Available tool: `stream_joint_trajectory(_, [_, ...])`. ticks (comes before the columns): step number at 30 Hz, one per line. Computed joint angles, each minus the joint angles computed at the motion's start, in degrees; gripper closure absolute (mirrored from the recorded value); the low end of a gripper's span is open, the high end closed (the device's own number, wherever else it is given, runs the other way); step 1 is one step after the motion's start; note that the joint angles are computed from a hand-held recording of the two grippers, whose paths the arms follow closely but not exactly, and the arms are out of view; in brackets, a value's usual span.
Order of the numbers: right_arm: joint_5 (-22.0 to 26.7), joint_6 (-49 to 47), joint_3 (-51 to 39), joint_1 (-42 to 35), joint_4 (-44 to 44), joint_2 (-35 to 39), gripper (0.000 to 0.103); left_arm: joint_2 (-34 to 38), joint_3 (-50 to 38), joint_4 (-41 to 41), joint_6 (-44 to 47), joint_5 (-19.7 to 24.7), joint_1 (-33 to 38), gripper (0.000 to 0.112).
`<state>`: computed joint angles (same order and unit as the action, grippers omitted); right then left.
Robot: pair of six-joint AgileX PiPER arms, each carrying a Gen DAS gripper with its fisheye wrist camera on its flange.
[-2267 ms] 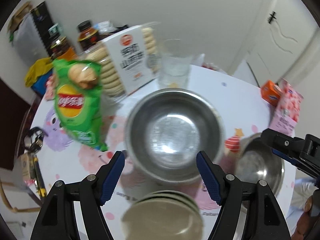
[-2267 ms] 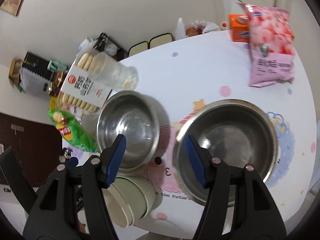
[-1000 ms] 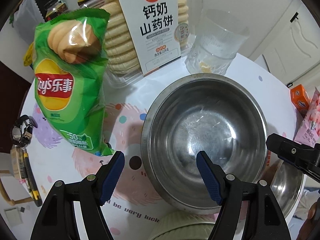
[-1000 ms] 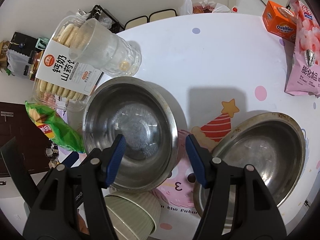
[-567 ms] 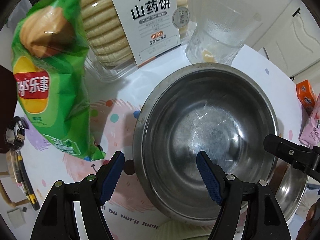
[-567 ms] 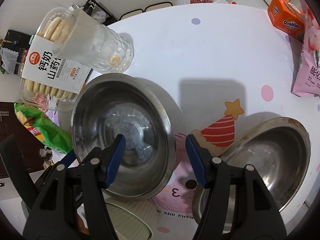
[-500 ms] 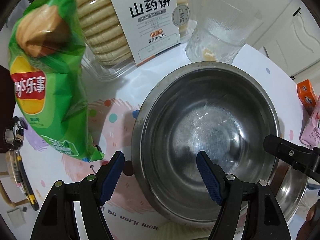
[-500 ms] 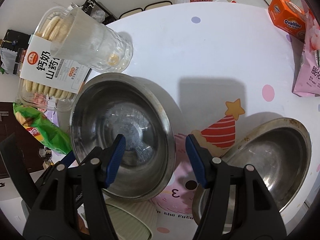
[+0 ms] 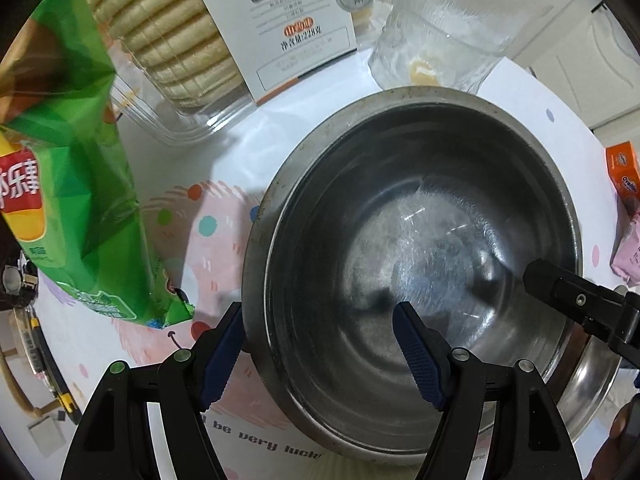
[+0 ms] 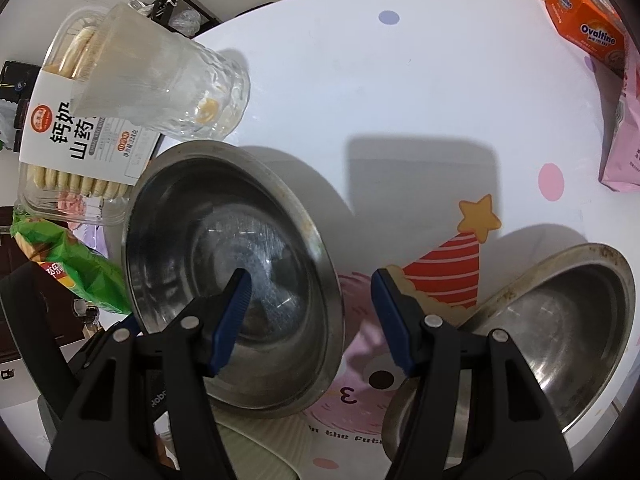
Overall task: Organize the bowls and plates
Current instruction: 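Close the left gripper on the steel bowl rim while the right gripper closes on it, then lift and carry the steel bowl with both grippers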
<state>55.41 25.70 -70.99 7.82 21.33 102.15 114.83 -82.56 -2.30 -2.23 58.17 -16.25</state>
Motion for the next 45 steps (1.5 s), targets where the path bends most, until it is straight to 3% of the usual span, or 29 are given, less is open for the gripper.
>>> stream_joint_trajectory(8, [-0.2, 0.3, -0.8, 0.7, -0.2, 0.8, 0.04, 4.7, -4.5, -0.6, 0.0, 2.9, -0.8, 0.037])
stream_joint_trajectory(13, [-1.0, -1.5, -0.9, 1.5, 1.7, 1.3, 0.04, 6.0, -4.6, -1.2, 0.7, 1.7, -1.2, 0.056])
stream_joint_trajectory(17, [0.3, 0.8, -2.2, 3.0, -1.6, 1.9, 0.061, 6.1, -4.0, 0.2, -0.4, 0.5, -1.9, 0.062])
stream_joint_trajectory(21, [0.5, 0.9, -1.0, 2.3, -2.2, 1.5, 0.088, 5.2, -2.6, 0.3, -0.4, -0.9, -1.2, 0.07])
stream_joint_trajectory(22, [0.2, 0.6, -0.6, 2.2, -2.3, 1.1, 0.09, 5.0, -2.4, 0.1, -0.1, -1.0, -1.1, 0.071])
stream_joint_trajectory(36, [-1.6, 0.7, 1.1, 2.2, -4.2, -3.2, 0.092, -0.3, 4.1, 1.6, -0.9, -7.3, -0.7, 0.081])
stream_joint_trajectory(45, [-3.7, 0.1, 3.6, 1.9, -3.9, -7.3, 0.092, -7.0, 7.8, 1.7, 1.4, -8.8, 0.8, 0.083])
